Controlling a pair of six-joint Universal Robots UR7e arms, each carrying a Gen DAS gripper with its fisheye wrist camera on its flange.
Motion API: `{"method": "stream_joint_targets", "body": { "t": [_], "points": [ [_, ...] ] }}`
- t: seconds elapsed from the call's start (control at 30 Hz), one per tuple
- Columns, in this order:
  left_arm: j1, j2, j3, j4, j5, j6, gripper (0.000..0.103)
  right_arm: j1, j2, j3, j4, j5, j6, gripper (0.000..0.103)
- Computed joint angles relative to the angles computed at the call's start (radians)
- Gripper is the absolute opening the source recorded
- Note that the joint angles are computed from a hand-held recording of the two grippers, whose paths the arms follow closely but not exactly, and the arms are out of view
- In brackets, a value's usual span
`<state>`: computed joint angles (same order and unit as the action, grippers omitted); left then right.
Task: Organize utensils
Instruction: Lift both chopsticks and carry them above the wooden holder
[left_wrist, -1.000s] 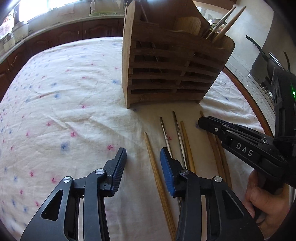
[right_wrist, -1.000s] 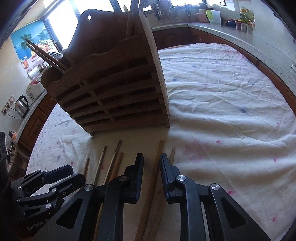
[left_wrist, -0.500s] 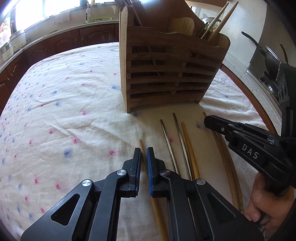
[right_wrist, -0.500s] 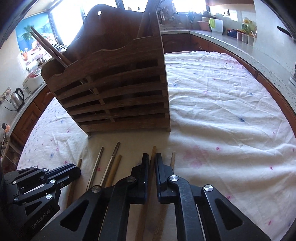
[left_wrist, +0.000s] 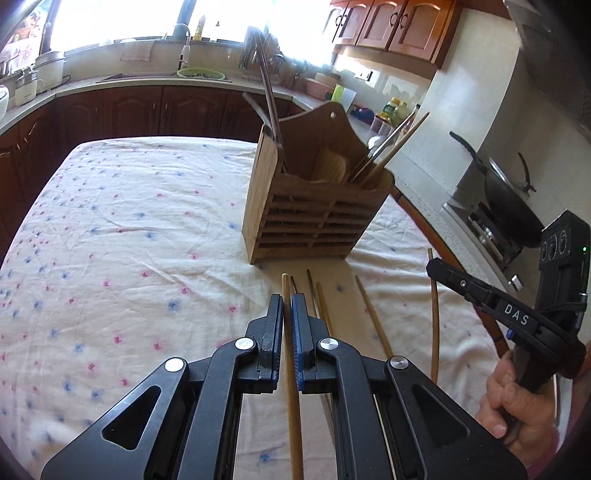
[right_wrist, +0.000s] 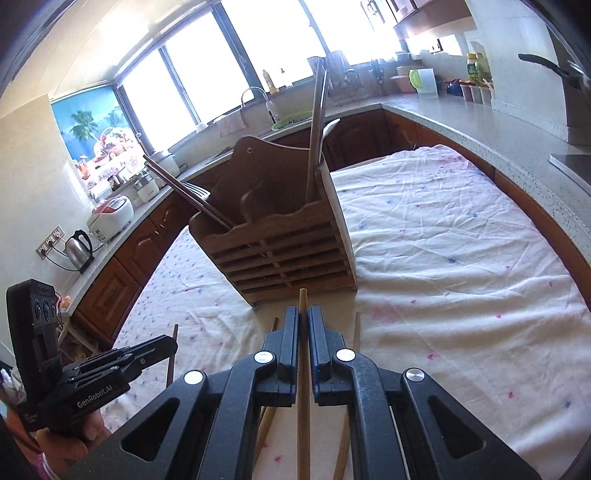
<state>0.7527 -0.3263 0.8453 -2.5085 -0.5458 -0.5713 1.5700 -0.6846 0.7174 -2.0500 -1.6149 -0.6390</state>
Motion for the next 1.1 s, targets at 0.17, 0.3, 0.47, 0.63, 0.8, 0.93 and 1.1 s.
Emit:
{"method": "stream_joint_targets", "body": {
  "t": [0.17,0.3,0.47,0.63,0.8,0.93,1.1],
  "points": [
    [-0.034,-0.009,0.015,-0.091,0.030,0.073,0.004,0.005,-0.043,0.036,-0.016,0.044,-0.007,0.005],
    [-0.054,-0.016,0.031,-0.159,0.046,0.124,0.004,0.006,-0.077,0.066,-0.034,0.080,-0.014,0.005],
    [-0.068,-0.022,0.045,-0.219,0.061,0.163,0.004,0.009,-0.103,0.082,-0.059,0.114,-0.021,0.005],
    [-0.076,-0.027,0.053,-0.266,0.073,0.193,0.004,0.012,-0.118,0.096,-0.085,0.134,-0.023,0.005],
    [-0.085,-0.021,0.043,-0.318,0.090,0.244,0.004,0.011,-0.122,0.094,-0.095,0.147,-0.018,0.005],
    [-0.089,-0.016,0.034,-0.341,0.097,0.272,0.004,0.011,-0.126,0.096,-0.105,0.161,-0.018,0.005],
    [-0.089,-0.011,0.027,-0.345,0.099,0.281,0.004,0.012,-0.123,0.086,-0.107,0.168,-0.020,0.005]
  ]
}}
